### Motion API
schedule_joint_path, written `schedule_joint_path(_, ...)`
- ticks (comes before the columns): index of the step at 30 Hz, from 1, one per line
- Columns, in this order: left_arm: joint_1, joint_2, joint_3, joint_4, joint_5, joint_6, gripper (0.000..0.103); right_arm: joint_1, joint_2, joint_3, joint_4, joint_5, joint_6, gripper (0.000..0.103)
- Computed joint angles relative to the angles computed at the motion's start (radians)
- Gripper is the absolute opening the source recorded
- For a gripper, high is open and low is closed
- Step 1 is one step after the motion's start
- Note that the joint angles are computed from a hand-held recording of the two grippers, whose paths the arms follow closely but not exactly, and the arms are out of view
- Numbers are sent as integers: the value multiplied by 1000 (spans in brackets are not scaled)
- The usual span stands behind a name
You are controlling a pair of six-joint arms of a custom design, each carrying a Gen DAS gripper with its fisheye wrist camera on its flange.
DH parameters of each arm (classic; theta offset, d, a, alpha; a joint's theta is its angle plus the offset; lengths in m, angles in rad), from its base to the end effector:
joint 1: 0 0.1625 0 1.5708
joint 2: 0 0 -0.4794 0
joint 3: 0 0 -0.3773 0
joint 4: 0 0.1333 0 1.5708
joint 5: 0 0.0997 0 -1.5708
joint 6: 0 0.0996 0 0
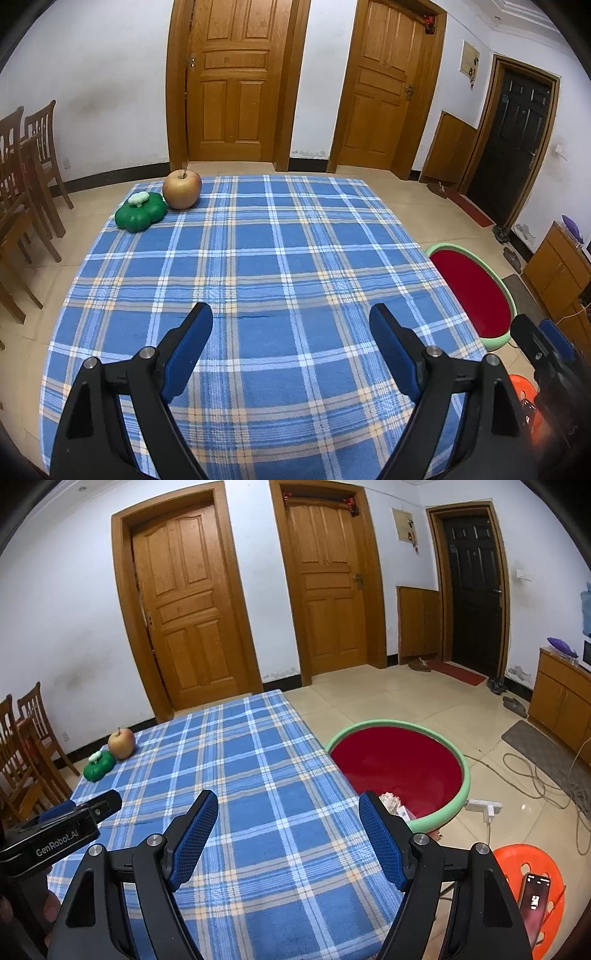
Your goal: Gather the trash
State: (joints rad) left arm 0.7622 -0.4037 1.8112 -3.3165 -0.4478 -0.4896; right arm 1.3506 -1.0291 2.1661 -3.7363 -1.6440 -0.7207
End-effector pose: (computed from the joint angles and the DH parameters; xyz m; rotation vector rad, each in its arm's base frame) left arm -0.2876 -0.5830 -0.0291 0.1151 2.1897 -1.1255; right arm 0.0045 -0.5567 0.2650 0.5388 -2.3059 1.1529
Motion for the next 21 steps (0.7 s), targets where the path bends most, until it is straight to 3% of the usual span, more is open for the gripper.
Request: schedule_joint_path(21,-13,8,5,-28,8,14,86,-7,-3,4,-10,-3,6,79)
